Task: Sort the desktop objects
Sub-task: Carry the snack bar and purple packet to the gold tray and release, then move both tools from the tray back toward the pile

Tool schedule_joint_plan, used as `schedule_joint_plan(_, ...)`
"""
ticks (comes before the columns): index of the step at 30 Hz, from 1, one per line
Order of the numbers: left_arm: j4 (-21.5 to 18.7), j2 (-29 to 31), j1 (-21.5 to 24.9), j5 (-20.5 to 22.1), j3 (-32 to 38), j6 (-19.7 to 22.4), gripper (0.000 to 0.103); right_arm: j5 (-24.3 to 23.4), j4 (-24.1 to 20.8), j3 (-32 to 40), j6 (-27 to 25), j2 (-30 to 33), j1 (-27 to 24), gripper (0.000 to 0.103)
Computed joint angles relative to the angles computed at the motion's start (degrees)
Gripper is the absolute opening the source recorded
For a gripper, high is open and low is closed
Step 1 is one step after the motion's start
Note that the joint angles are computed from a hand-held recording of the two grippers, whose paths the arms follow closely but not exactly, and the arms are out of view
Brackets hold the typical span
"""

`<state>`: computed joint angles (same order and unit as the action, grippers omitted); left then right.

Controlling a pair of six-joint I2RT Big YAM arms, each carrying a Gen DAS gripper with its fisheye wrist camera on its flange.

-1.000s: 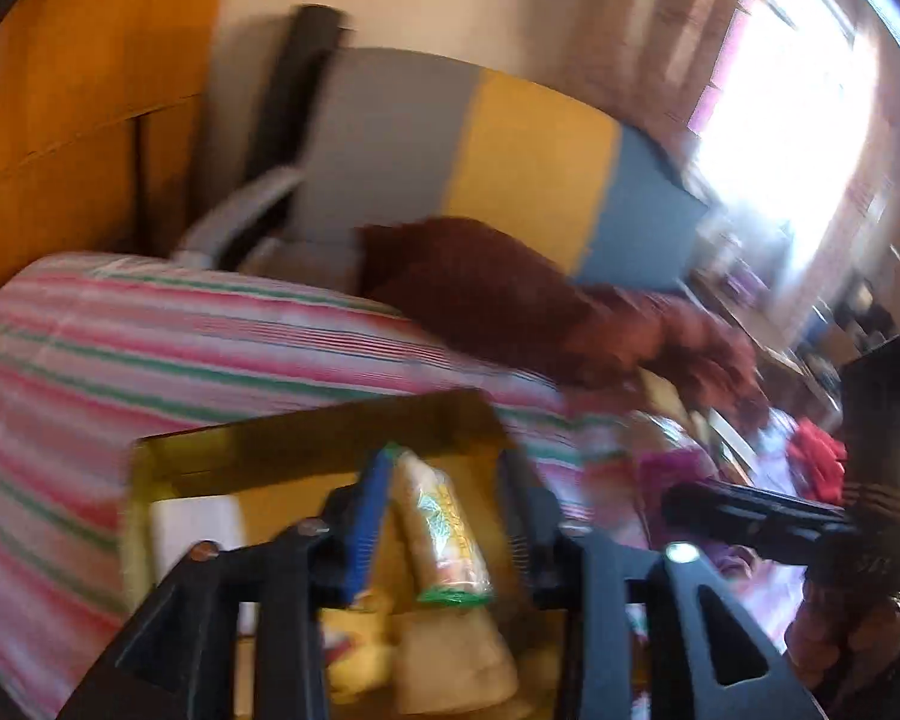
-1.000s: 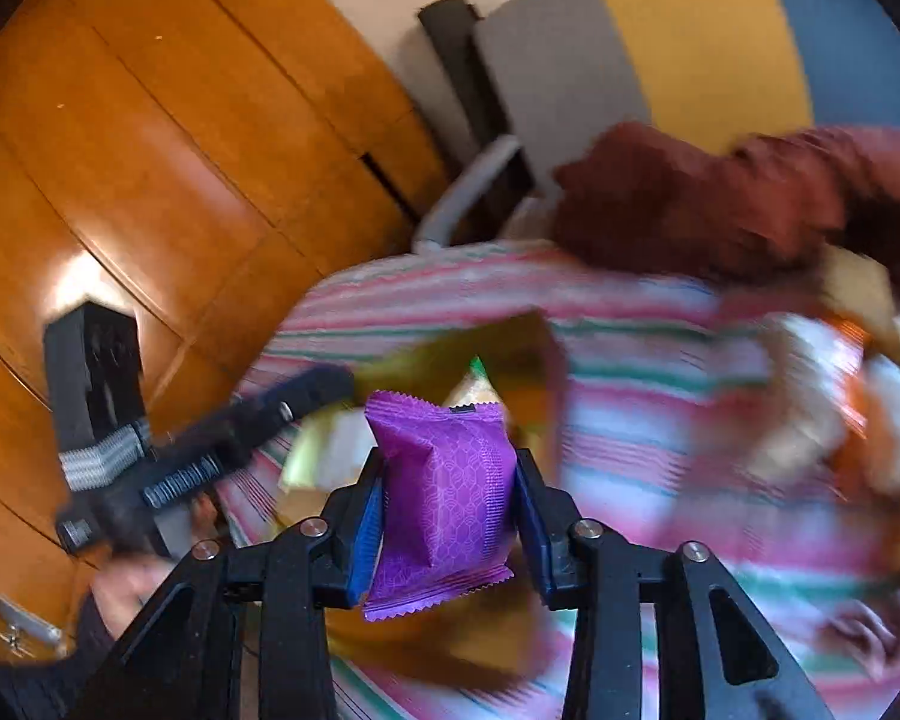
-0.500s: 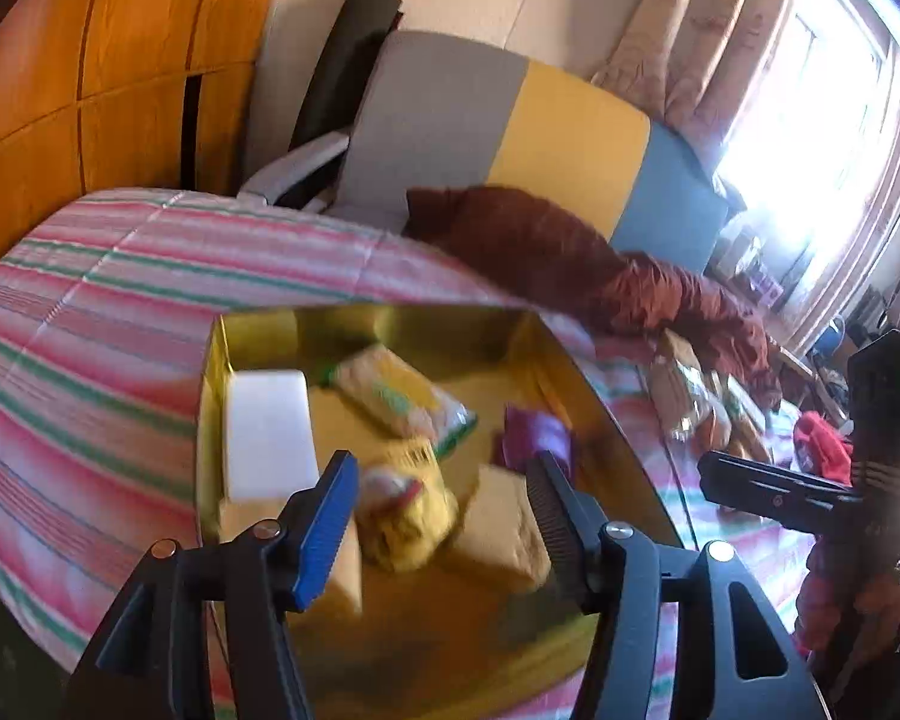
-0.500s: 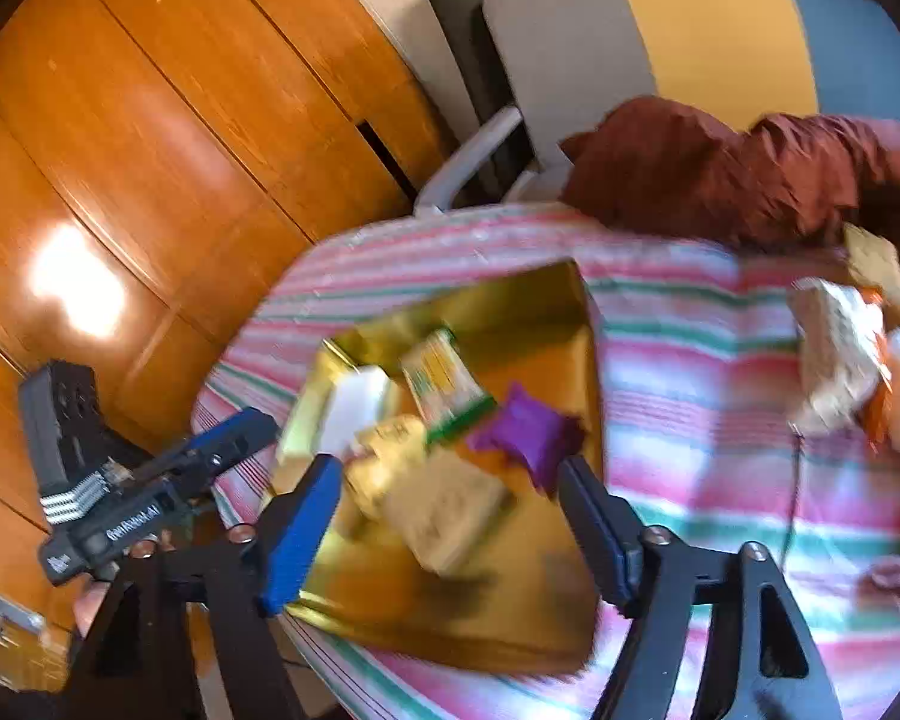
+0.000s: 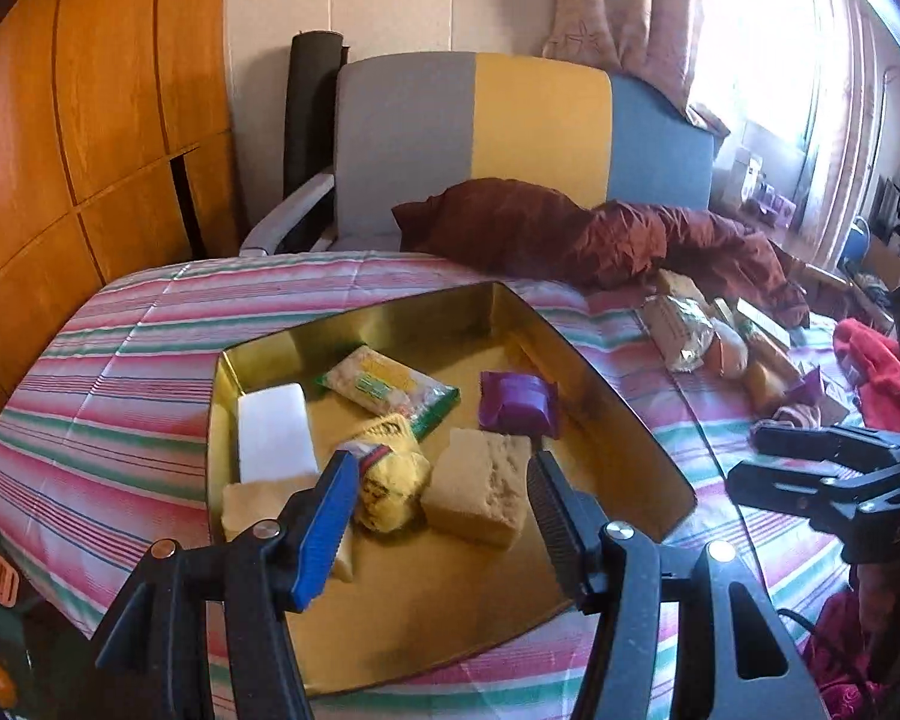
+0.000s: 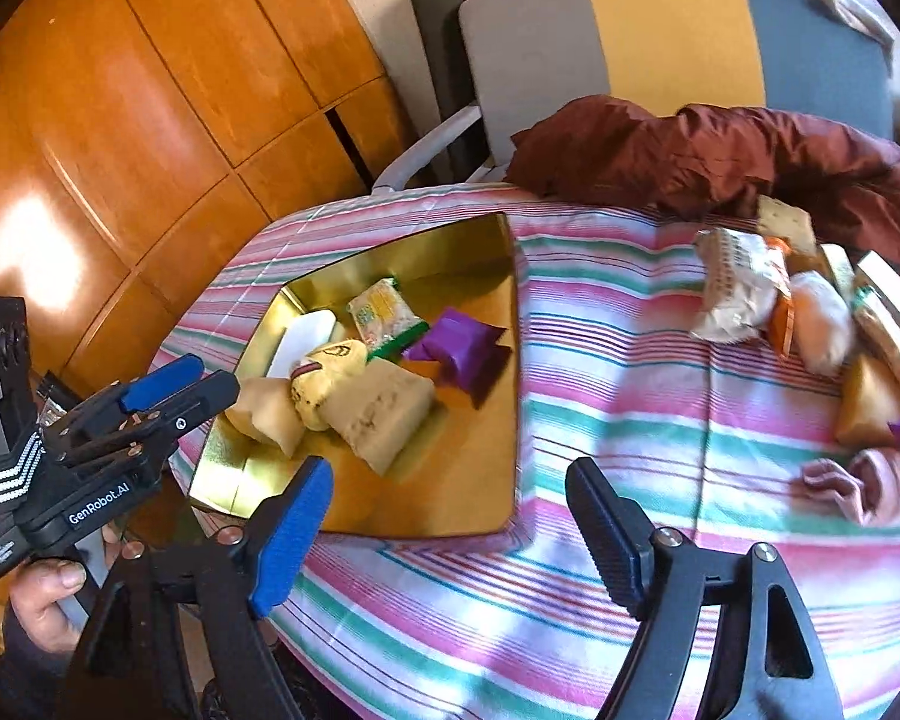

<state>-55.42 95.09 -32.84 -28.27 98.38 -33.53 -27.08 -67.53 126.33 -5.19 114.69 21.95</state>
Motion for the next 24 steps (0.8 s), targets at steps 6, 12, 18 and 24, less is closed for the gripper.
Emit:
schedule_joint_plan(6, -1.49, 1.18, -0.66, 1.96, 1.39, -1.07, 0.059, 1.46, 1.02, -3.02, -0.22, -1.99, -2.33, 0.087)
schedule_joint_plan(12, -1.84, 3.12, -1.32, 4.18, 3.35, 0.49, 0.059, 3.93, 0.46, -3.21, -0.70, -2.49, -5.65, 0.087)
schedule_joint_plan(18, -1.26, 4.57, -0.79, 10.50, 4.58, 0.09, 0.059, 6.67, -2.20, -0.64, -1.12, -1.55, -10.17, 0.087)
schedule_joint_plan(24, -0.75, 6.58, -1.09, 14.46, 6.53, 1.88, 0.058, 10.39, -5.44, 4.15, -0.33, 0.98, -15.91, 0.087)
